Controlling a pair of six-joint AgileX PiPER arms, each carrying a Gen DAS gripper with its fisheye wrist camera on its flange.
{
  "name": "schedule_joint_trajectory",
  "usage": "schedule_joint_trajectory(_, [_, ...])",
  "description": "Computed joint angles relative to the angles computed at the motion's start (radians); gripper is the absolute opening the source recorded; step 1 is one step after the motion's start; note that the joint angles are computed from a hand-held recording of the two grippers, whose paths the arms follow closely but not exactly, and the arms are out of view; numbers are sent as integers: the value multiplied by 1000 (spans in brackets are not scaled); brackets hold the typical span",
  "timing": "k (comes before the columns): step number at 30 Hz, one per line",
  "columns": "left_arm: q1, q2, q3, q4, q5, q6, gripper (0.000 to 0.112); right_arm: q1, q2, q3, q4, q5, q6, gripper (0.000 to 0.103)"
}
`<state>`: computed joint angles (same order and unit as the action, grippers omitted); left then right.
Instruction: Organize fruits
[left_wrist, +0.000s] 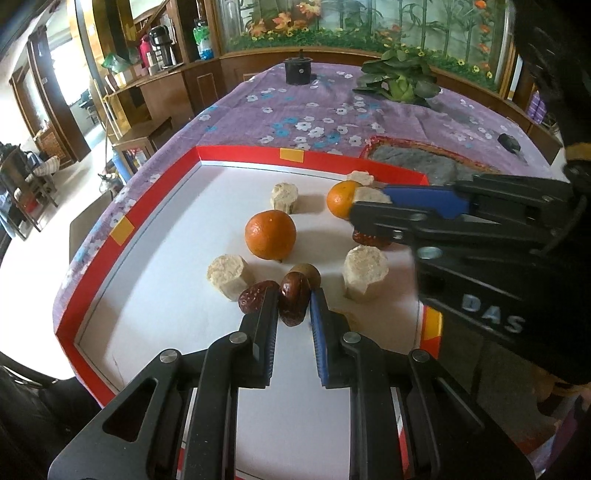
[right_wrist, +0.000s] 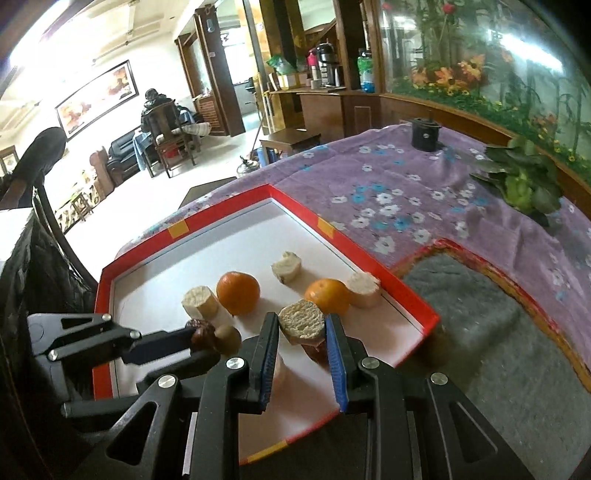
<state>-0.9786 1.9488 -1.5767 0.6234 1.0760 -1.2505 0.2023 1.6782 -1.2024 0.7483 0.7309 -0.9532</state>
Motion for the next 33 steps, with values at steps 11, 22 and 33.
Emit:
schedule_joint_trajectory(11, [1, -2, 8, 9, 9, -28, 17, 44, 91, -56, 20, 16, 1, 24])
schedule_joint_trajectory(22, [-15, -15, 19, 52, 27, -81, 51, 6, 32, -2, 45, 26, -20, 27])
schedule_joint_trajectory(33, [-56, -13, -22, 138, 107, -144, 63, -83, -203, 195, 85, -98, -30, 43])
